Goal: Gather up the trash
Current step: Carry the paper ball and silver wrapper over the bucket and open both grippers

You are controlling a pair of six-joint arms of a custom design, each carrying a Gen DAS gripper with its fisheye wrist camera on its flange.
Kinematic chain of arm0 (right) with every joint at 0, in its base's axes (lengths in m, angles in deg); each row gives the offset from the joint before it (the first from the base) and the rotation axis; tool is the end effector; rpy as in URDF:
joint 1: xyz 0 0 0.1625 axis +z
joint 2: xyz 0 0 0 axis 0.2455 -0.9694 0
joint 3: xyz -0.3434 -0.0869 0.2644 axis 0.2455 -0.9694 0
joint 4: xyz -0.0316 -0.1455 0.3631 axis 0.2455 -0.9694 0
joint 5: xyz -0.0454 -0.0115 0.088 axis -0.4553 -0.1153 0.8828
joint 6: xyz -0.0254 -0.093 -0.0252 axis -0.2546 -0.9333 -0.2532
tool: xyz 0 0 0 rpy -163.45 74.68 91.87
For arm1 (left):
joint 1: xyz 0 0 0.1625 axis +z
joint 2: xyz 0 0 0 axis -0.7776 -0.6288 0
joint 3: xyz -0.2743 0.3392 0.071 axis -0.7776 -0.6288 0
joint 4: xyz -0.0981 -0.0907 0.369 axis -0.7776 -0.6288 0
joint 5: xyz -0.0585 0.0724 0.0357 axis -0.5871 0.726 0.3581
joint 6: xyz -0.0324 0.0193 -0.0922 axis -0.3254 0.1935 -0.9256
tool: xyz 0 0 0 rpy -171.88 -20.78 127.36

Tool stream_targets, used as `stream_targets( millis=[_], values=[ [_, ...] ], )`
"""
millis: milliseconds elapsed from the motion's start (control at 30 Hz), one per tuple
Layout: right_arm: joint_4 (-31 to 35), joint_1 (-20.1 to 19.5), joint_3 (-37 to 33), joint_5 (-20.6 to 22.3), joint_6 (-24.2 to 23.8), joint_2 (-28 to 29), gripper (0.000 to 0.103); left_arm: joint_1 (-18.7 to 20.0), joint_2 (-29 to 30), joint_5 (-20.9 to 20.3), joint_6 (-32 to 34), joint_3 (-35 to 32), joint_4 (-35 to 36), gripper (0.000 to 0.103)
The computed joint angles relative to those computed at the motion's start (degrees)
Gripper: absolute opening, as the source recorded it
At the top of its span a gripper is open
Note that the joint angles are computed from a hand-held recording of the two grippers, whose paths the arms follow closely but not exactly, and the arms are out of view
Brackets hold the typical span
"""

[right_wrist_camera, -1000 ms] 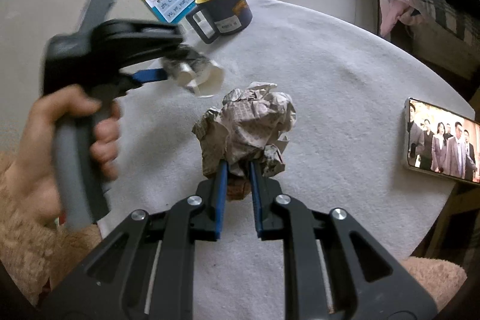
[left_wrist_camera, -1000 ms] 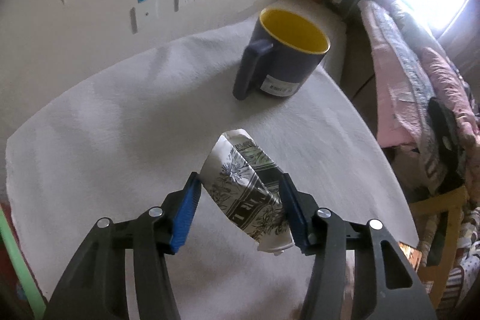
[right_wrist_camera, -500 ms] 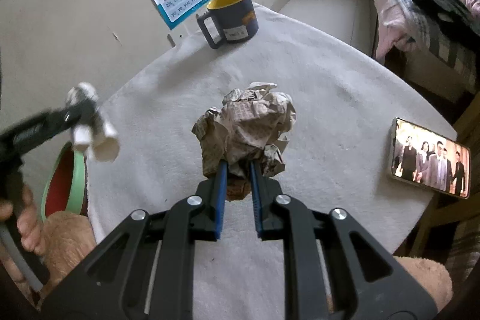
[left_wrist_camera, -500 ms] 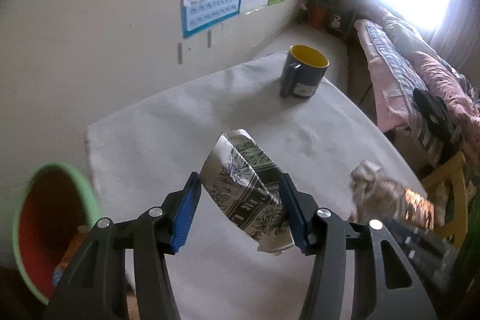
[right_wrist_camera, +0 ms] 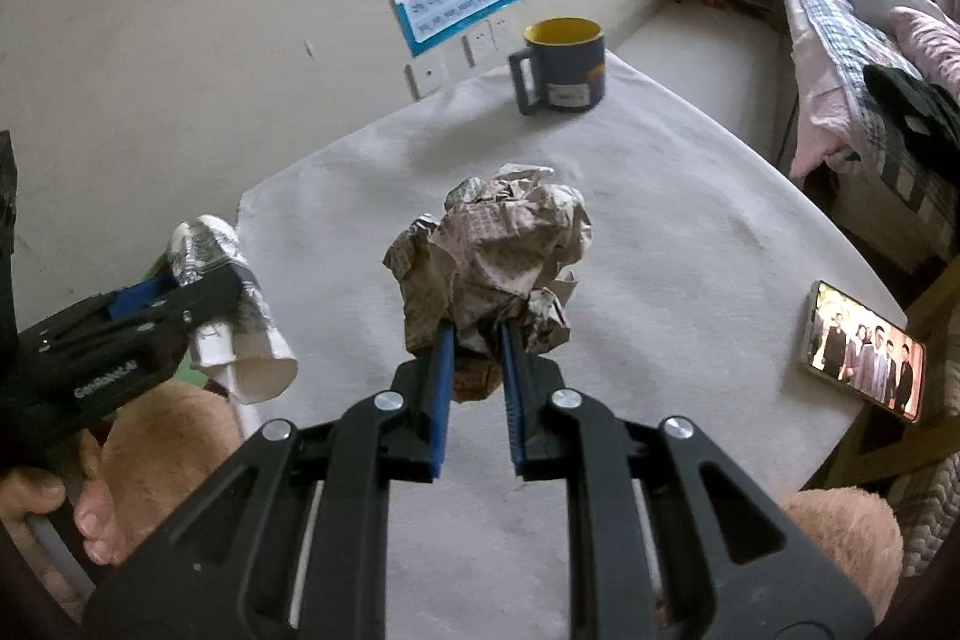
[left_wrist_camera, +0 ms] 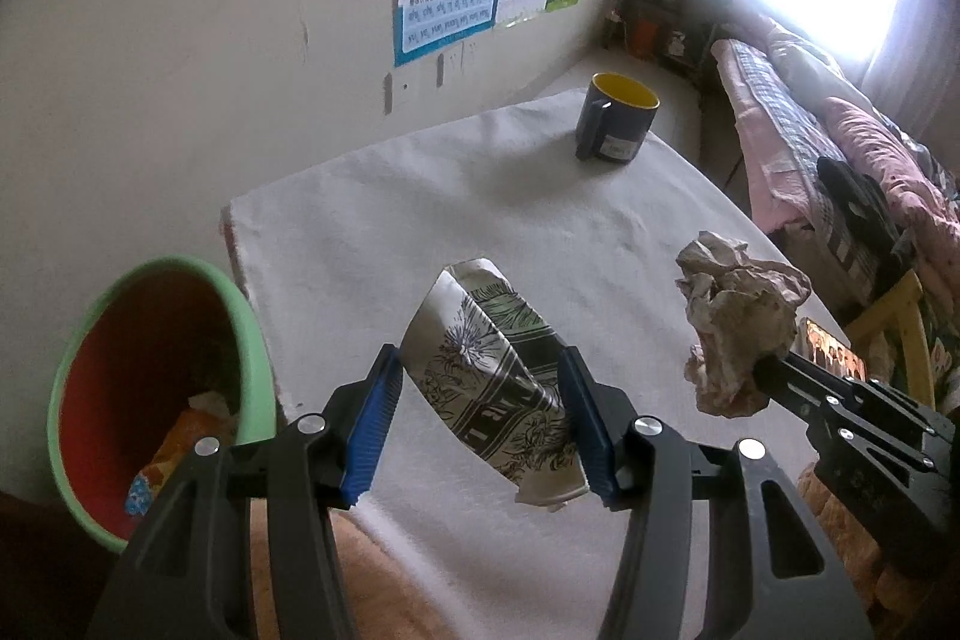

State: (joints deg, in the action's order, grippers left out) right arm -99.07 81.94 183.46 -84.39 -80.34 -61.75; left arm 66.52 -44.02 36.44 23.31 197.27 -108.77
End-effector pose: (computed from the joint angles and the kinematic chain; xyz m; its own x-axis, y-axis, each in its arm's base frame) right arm 0.1241 -0.3308 0.3469 -0.8401 -0.0690 0.5380 -0.3759 0.7892 -0.4856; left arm -0.4290 -0.3289 0.0857 -0.7708 0.0999 -0.6292 0.4389 0.7991 -0.4108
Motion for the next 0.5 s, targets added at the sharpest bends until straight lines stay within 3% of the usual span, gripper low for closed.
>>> stream_targets(
  millis=[500],
  values=[
    [1.9, 6.1, 0.1, -3.5, 2.5, 1.2, 0.016, -2.3, -5.6, 1.9, -5.6, 3.2, 5.2, 0.051]
  ],
)
